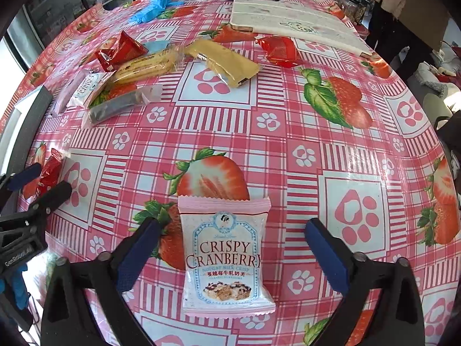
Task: Organize snacks
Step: 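Lift the red bar with the left tool while the right tool lifts the cranberry pack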
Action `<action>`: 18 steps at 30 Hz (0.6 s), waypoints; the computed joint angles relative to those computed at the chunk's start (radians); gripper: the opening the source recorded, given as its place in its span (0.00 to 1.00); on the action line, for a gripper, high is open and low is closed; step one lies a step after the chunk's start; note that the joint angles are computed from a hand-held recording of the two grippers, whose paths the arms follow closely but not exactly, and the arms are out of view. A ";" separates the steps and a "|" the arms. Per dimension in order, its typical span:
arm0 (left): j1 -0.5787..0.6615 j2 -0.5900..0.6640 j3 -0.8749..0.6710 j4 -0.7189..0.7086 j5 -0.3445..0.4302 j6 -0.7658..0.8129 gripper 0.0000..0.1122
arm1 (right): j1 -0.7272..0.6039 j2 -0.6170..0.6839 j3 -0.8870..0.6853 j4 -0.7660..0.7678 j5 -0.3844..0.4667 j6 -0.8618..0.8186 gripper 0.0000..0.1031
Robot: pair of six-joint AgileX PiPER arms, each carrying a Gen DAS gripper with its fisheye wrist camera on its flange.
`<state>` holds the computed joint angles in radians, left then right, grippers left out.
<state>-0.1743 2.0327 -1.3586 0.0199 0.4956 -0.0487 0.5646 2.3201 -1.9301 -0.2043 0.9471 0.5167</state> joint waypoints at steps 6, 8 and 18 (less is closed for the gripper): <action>0.047 -0.051 0.039 -0.229 0.065 0.153 0.20 | 0.031 -0.059 0.079 -0.001 -0.043 -0.006 0.45; 0.080 -0.103 0.089 -0.339 0.075 0.241 0.20 | 0.019 -0.111 0.166 0.074 -0.108 -0.028 0.45; 0.221 -0.298 0.093 -0.380 0.168 0.338 0.20 | 0.034 -0.125 0.064 0.412 -0.109 -0.195 0.44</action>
